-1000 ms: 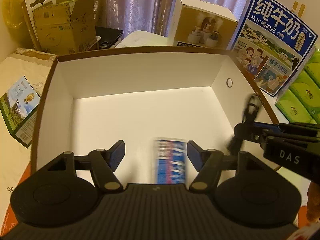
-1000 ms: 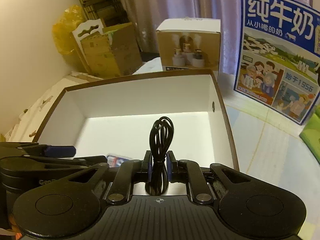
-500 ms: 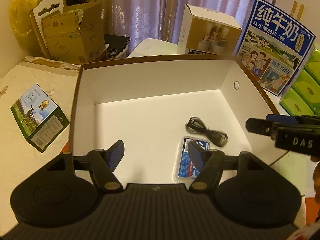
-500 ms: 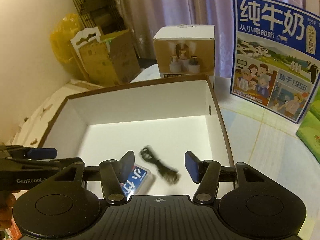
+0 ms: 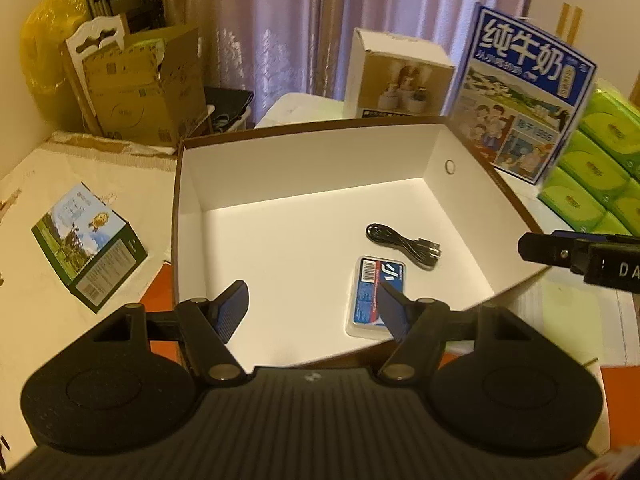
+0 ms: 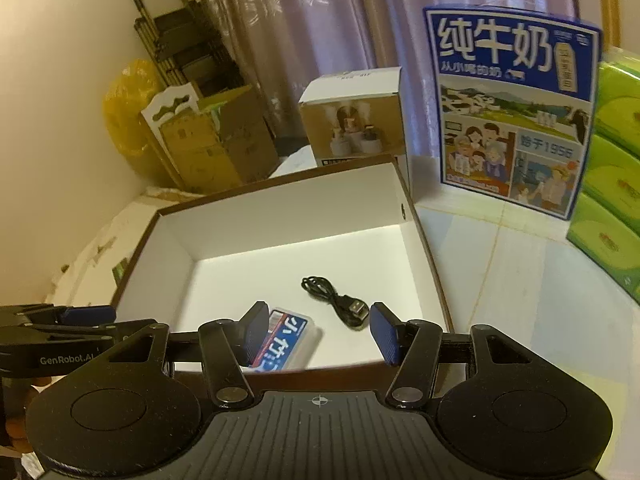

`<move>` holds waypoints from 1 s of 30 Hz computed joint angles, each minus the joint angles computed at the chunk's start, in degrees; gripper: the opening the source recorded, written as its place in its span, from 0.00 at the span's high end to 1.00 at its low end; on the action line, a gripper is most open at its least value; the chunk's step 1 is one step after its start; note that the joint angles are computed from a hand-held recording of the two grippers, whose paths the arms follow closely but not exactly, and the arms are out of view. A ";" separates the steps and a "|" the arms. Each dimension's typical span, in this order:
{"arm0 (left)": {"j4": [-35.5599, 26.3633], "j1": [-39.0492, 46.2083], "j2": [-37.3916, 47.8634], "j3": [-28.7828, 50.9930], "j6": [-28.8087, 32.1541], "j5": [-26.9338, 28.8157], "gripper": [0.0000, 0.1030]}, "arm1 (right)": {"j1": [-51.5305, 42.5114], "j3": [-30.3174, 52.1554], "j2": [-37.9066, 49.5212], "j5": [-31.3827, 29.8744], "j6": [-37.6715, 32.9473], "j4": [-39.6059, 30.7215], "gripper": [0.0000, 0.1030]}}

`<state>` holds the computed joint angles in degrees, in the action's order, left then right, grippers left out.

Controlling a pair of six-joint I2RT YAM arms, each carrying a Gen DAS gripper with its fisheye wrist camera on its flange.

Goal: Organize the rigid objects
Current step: 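Open both grippers to drop the floss box and cable, then withdraw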

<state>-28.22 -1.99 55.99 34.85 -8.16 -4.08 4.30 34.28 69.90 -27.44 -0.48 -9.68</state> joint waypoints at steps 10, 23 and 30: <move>-11.05 -4.54 -13.20 -1.64 -1.46 -0.64 0.35 | -7.87 -4.64 -13.98 -7.86 -1.46 -10.13 0.48; -26.47 -14.14 -29.15 -3.78 -6.66 -4.02 0.35 | -26.69 -5.94 -28.80 -20.22 -17.54 -35.70 0.48; -34.59 -22.57 -35.42 -3.20 -13.63 -8.95 0.35 | -40.79 -5.16 -32.14 -24.62 -37.30 -53.80 0.48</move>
